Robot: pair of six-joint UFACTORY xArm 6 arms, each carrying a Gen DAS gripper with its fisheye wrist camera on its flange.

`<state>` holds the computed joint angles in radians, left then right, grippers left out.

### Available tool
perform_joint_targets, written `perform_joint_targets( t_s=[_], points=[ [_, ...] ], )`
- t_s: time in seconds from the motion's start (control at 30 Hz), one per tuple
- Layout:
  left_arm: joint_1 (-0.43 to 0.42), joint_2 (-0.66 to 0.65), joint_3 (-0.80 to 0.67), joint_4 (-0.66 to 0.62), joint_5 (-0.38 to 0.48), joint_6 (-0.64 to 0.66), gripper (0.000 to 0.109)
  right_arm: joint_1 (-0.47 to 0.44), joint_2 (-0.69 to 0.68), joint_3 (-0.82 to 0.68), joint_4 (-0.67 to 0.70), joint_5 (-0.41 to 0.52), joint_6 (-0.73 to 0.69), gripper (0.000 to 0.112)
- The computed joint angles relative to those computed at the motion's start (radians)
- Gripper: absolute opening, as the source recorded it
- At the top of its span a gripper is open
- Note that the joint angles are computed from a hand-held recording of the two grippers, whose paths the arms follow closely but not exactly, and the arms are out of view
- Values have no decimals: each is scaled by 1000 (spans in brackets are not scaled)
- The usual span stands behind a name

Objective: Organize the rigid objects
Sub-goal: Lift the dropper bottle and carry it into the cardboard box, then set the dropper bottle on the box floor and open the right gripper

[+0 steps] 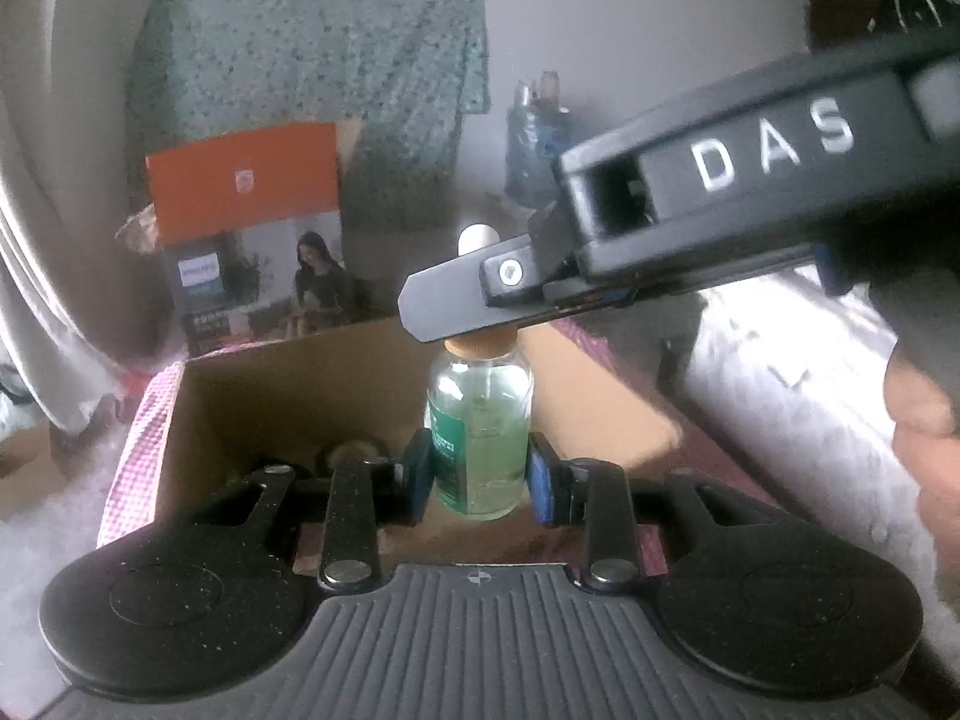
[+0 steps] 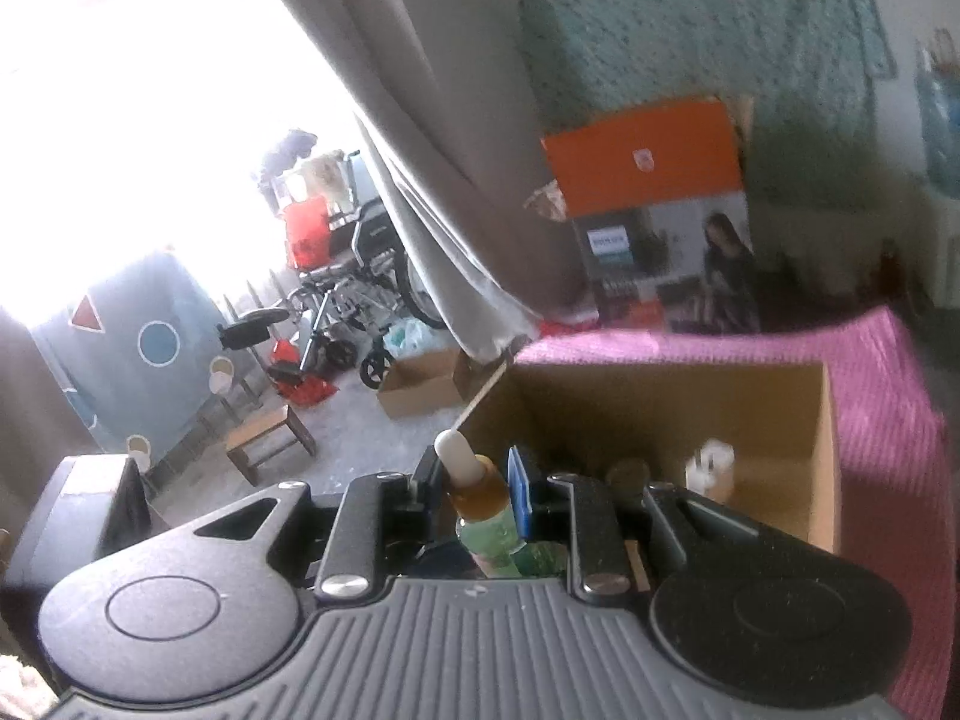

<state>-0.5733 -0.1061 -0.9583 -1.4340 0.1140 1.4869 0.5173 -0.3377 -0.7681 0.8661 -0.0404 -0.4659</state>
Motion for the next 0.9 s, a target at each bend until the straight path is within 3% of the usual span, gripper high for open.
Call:
perform_joint_targets(
  t_s=[0.13, 0.27, 0.33, 0.63, 0.9],
  points=[
    [57, 120, -110, 295, 110, -350, 31, -75, 115, -145, 140, 119, -142, 25],
    [102, 270, -243, 598, 216, -678, 31, -160, 249, -260, 156, 254, -129, 25],
    [116, 324, -293, 690, 261, -782, 31, -190, 314, -304, 151, 300, -117, 25],
    [147, 488, -480, 902, 423, -1014, 31, -256, 463, -396, 193, 398, -130, 25],
    [151, 499, -492, 925, 459, -1040, 32, -273, 504, -405, 66, 438, -49, 25]
  ],
)
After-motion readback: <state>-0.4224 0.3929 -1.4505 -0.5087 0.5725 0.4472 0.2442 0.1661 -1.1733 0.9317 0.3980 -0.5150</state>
